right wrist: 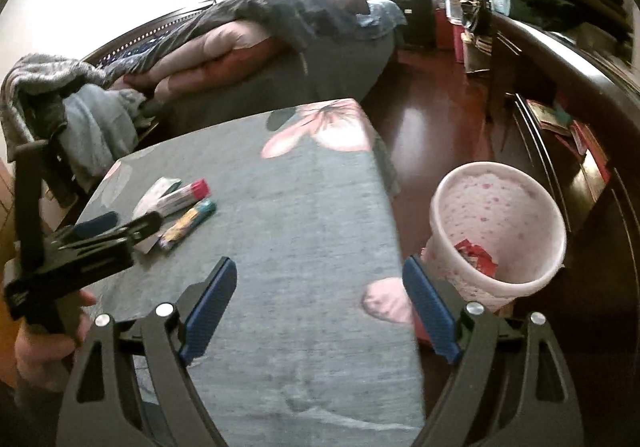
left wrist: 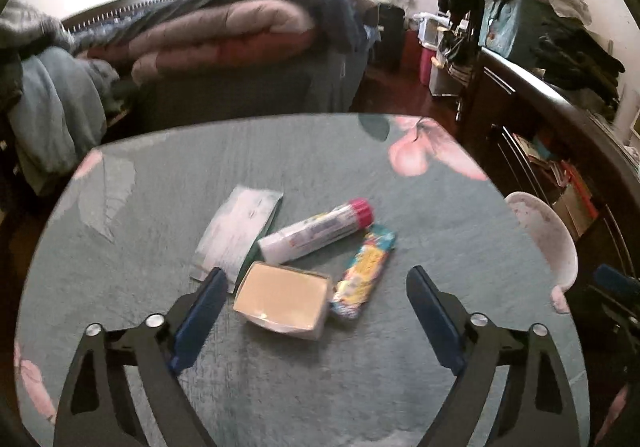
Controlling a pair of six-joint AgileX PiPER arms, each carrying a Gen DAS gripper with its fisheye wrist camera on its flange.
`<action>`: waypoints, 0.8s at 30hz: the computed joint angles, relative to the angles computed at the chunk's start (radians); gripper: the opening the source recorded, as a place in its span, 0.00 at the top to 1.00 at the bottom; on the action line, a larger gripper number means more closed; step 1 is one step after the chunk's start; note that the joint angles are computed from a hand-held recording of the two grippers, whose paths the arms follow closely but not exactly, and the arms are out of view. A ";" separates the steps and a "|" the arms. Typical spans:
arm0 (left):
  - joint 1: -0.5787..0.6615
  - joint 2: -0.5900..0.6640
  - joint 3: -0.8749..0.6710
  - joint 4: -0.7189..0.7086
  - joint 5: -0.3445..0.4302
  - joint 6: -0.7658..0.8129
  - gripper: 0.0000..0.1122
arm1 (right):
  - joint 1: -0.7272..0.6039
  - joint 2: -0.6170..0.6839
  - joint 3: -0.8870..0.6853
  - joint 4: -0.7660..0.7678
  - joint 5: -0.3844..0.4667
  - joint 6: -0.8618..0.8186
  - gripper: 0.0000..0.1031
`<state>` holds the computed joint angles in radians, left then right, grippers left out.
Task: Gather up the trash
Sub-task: 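Return to the table and grasp the beige square box with the left tool, then grasp the yellow lighter with the right tool while the left holds the box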
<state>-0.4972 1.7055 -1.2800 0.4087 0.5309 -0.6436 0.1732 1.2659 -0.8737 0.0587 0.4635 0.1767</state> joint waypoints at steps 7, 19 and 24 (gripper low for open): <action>0.066 0.037 0.015 -0.141 -0.059 0.145 0.38 | 0.084 0.047 -0.034 -0.107 0.011 0.130 0.17; 0.146 -0.093 0.151 -0.246 -0.165 0.252 0.50 | 0.246 0.238 -0.197 -0.215 0.054 0.328 0.17; 0.225 -0.201 0.227 -0.302 -0.181 0.312 0.50 | 0.314 0.356 -0.313 -0.279 0.095 0.442 0.17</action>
